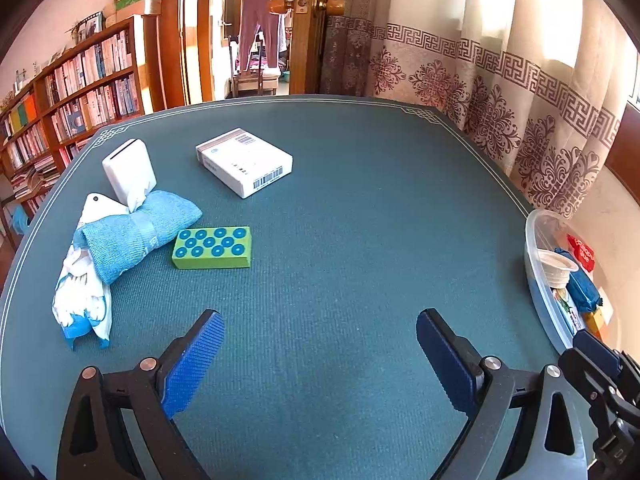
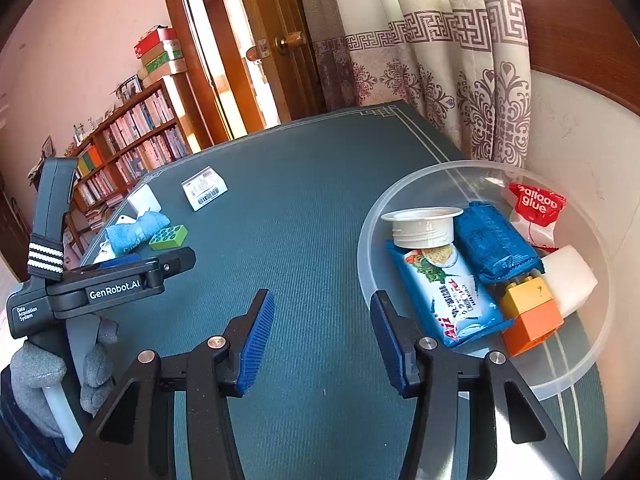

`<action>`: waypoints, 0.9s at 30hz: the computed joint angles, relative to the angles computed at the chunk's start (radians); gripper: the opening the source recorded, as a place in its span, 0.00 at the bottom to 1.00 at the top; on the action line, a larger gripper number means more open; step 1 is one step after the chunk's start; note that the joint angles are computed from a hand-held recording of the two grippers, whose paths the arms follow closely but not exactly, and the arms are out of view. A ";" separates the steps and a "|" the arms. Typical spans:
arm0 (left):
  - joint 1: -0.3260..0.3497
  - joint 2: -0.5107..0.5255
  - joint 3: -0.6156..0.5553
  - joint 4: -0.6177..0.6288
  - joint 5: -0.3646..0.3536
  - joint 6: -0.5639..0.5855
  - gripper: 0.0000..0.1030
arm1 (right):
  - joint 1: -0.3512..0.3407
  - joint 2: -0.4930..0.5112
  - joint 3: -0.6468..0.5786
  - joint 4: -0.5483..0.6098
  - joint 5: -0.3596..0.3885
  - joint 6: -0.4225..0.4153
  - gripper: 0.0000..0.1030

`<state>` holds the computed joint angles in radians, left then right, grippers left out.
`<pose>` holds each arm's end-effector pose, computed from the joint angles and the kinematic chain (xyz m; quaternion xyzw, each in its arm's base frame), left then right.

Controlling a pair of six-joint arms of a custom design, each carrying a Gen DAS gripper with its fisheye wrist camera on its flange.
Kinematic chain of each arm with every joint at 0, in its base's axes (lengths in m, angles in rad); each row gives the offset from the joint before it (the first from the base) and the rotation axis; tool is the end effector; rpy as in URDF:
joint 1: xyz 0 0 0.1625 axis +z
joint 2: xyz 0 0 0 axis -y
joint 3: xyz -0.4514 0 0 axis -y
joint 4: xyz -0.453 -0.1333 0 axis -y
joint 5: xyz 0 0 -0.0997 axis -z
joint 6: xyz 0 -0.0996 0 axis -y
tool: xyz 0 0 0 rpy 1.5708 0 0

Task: Organize objects
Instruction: 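Withdraw both grippers from the bowl back to the remaining pile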

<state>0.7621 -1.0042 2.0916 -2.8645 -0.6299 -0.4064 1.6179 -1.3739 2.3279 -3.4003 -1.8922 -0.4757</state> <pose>-0.2593 -0.5430 0.1053 0.1314 0.8781 -0.3327 0.3178 0.1246 -0.4814 0.2517 0.1655 -0.8812 0.3781 0.2306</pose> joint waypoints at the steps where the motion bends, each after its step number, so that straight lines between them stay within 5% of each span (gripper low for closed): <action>1: 0.003 -0.006 0.004 0.000 0.004 -0.005 0.96 | 0.001 0.005 -0.001 0.009 0.000 0.002 0.50; 27: 0.047 -0.116 0.079 0.040 0.085 -0.091 1.00 | 0.034 0.110 -0.073 0.188 0.004 0.087 0.60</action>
<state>0.8086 -1.1200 2.1705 -2.8249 -0.5445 -0.4977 1.6522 -1.2641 2.2545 -3.2128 -1.8886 -0.3888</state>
